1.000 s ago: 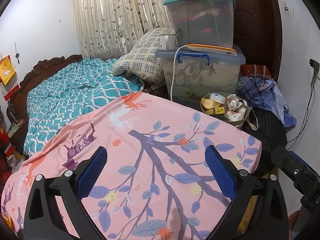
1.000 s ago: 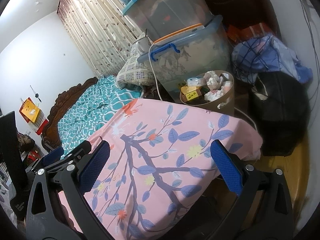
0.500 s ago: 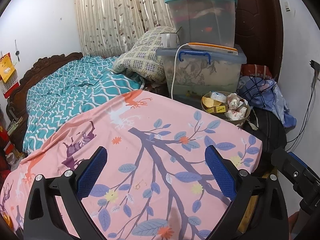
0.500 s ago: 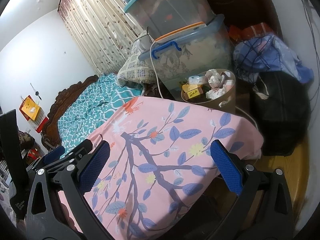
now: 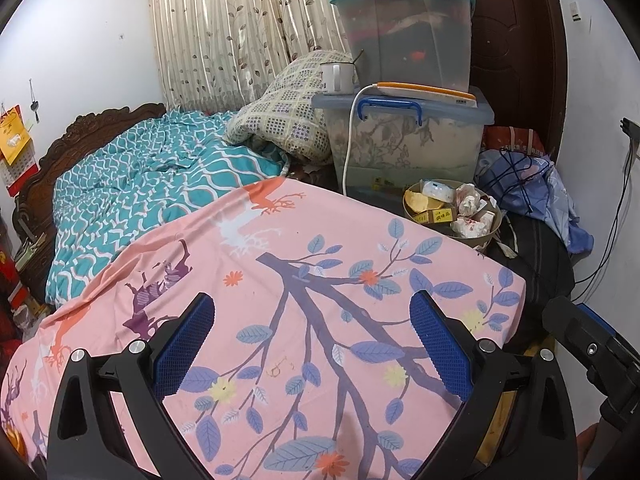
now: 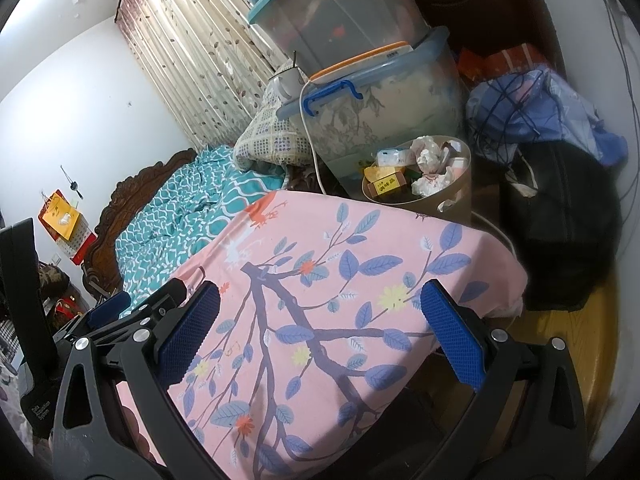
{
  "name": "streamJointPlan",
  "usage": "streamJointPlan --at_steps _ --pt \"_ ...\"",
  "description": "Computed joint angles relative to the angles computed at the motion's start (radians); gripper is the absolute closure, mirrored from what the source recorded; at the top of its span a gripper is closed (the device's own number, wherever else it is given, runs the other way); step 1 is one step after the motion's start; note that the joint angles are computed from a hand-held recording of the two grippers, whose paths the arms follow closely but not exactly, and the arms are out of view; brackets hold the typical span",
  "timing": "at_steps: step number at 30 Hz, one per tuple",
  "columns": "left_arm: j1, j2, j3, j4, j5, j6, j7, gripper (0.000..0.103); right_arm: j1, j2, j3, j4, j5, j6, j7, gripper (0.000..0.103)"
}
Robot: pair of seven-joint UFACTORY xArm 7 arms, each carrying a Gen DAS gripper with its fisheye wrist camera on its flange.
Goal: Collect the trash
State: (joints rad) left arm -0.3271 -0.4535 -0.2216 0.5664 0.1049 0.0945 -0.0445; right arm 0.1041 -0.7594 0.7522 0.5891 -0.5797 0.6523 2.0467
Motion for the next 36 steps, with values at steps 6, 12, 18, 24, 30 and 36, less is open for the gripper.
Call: streamJointPlan --at_steps 6,12,18,24,30,36 --pt "-0.002 -0.005 0.001 -0.012 0.001 -0.005 0.0 0.009 0.0 0.003 0.0 -0.002 -0.004 -0.004 0.005 0.004" --pt "-0.003 -0.006 0.003 -0.015 0.0 -0.006 0.0 0.009 0.001 0.006 0.0 0.0 -0.008 -0.002 0.007 0.004" --pt "-0.004 -0.006 0.005 -0.019 -0.001 -0.007 0.002 0.009 0.002 0.008 -0.001 0.001 -0.011 0.0 0.009 0.004" --pt "-0.012 -0.014 0.013 -0.034 -0.006 -0.012 0.009 0.009 0.003 0.011 -0.001 0.004 -0.013 0.002 0.012 0.004" --pt "-0.007 -0.007 0.008 -0.023 -0.005 -0.008 0.008 0.009 0.005 0.014 -0.001 0.006 -0.016 0.005 0.014 0.004" --pt "-0.008 -0.008 0.008 -0.025 -0.005 -0.008 0.008 0.009 0.006 0.016 -0.003 0.004 -0.018 0.003 0.016 0.004"
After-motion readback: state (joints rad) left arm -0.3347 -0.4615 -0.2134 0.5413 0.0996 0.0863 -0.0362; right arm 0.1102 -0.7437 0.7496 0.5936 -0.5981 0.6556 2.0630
